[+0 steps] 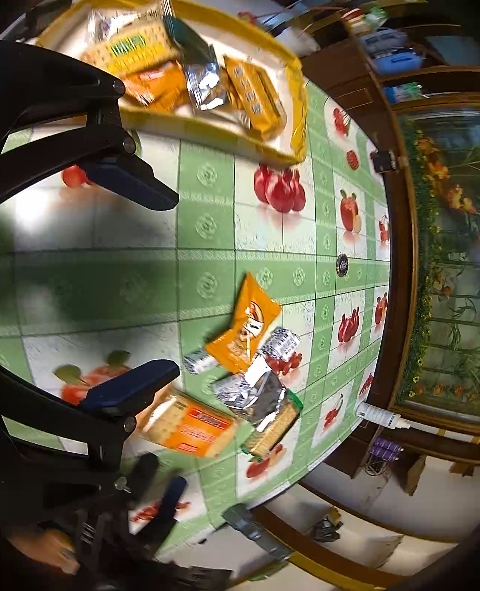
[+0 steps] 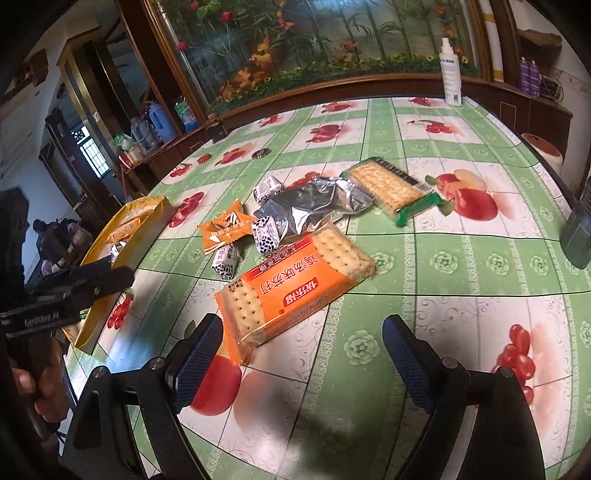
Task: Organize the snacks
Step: 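Move both open grippers back over the loose snacks on the table, then grasp the orange wrapped cake with the left gripper while the right grasps the orange cracker pack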
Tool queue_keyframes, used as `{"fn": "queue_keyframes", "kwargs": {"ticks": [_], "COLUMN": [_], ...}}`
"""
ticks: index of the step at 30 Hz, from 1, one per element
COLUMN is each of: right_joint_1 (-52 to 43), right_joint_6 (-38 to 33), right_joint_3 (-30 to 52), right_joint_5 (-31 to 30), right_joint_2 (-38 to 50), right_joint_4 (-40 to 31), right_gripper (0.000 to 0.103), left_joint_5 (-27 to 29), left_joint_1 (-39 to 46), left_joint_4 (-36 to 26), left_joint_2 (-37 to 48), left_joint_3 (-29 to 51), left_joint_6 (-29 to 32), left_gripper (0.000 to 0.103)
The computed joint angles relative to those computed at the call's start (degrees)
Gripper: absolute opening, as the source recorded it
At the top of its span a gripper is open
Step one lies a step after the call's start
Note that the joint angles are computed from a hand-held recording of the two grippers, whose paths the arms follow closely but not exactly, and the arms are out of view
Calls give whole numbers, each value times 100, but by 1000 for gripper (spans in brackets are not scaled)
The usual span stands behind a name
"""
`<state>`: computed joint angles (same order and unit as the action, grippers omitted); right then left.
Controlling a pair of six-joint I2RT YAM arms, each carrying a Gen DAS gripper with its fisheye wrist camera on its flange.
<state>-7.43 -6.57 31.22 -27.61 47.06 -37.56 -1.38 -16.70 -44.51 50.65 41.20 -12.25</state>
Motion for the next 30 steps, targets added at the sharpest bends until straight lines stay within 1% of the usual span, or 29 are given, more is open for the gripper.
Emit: {"fn": "queue_keyframes", "kwargs": {"ticks": [3,5,10,13,17,22,24,25,26,28,30], "right_joint_1": [317,487,527,464,449,219,169,150,139,94,47], "right_joint_6": [211,316,389,411,396,343,309,288,272,231,203], "right_joint_3": [-27,-17,55,103,181,281,296,315,317,311,318], "right_joint_5": [137,224,262,228,214,7,-34,-52,-61,-106,-162], "right_joint_2": [145,204,505,724,939,1251,1361,1437,1474,1513,1505], "right_joint_4": [230,349,624,787,928,1076,1128,1138,1142,1153,1132], "right_gripper": [90,90,90,90,90,90,90,90,90,90,90], "left_joint_5": [189,204,260,131,187,528,430,206,69,129,-96], "left_joint_1": [157,168,87,-67,-134,-196,-309,-400,-435,-304,-133], "left_joint_4": [200,297,724,1033,1234,1435,1403,1341,1304,1412,1302], "left_joint_2": [401,600,1231,1897,2776,3714,3984,4109,4145,3952,3720], "left_joint_3": [152,251,558,902,1462,2034,2178,2221,2204,1920,1648], "left_joint_6": [-49,-100,-161,-74,-13,-188,-129,-72,-39,63,225], "left_gripper": [83,83,83,83,83,83,83,83,83,83,83]}}
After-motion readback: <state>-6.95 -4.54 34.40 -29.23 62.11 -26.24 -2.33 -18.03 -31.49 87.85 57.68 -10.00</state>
